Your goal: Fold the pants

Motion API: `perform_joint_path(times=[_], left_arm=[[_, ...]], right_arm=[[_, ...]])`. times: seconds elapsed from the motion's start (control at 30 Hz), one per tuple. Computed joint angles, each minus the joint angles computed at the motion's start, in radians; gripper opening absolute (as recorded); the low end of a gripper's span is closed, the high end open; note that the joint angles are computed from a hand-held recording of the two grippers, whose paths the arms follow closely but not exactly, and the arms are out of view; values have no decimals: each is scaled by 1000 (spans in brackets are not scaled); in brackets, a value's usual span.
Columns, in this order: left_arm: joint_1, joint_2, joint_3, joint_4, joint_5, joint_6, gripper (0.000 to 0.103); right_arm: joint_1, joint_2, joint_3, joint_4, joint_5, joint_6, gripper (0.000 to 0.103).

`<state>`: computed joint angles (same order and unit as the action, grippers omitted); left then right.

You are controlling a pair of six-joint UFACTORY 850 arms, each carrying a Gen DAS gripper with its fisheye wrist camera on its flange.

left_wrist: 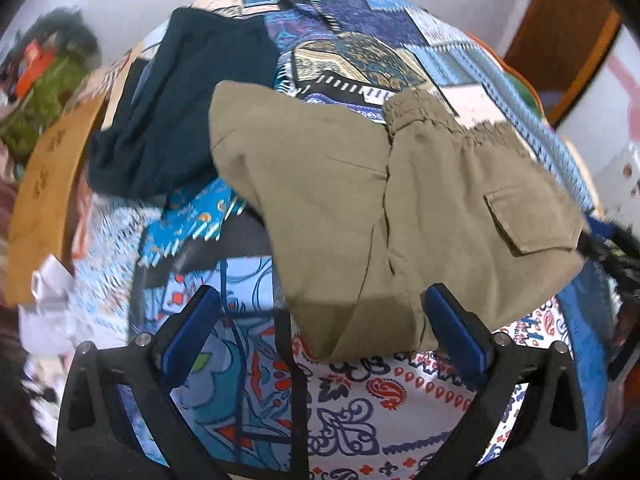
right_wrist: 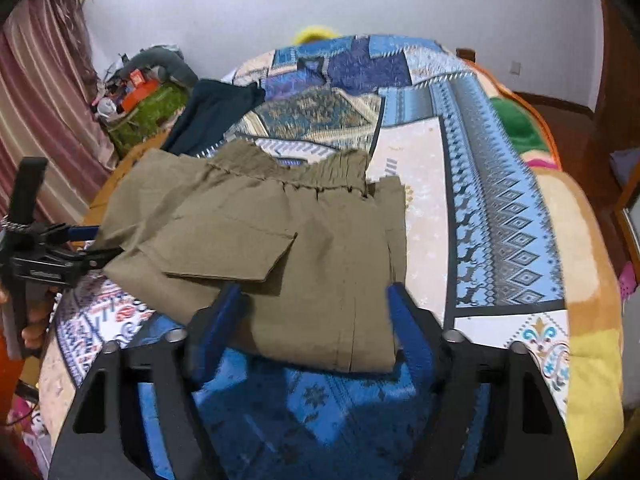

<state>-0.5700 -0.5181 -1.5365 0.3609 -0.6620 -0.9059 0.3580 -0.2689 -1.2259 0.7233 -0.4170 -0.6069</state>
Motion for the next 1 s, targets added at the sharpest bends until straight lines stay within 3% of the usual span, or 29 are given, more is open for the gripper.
perform_joint_path(times=[0.1, 0.17, 0.3, 0.4, 0.5, 0.53, 0.77, 0.87, 1.0], left_arm=[[0, 26, 37, 36, 24, -60, 93], [-8, 47, 61, 110, 13, -119, 93], [-21, 71, 94, 234, -47, -217, 90], [-9, 92, 125, 220, -29, -207, 89], [-26, 70, 98, 326, -190, -277, 76], [-16, 78, 107, 310, -190, -273, 75], [39, 160, 141, 226, -28, -207, 75], [64, 121, 80, 108, 52, -107, 80], [103, 9, -47, -81, 38, 74, 80]], right_arm=[[-7, -15, -6, 2, -12, 6, 54], [-10, -13, 0, -21, -13, 14, 48], [-6, 0, 14, -64, -4, 28, 47], [-1, 3, 18, -86, 2, 39, 47], [2, 4, 20, -101, 8, 48, 47], [1, 4, 21, -95, 8, 42, 47], [-8, 0, 21, -39, -3, -4, 47], [-8, 2, 26, -26, 2, -10, 47], [-9, 4, 31, -21, 4, -17, 47]])
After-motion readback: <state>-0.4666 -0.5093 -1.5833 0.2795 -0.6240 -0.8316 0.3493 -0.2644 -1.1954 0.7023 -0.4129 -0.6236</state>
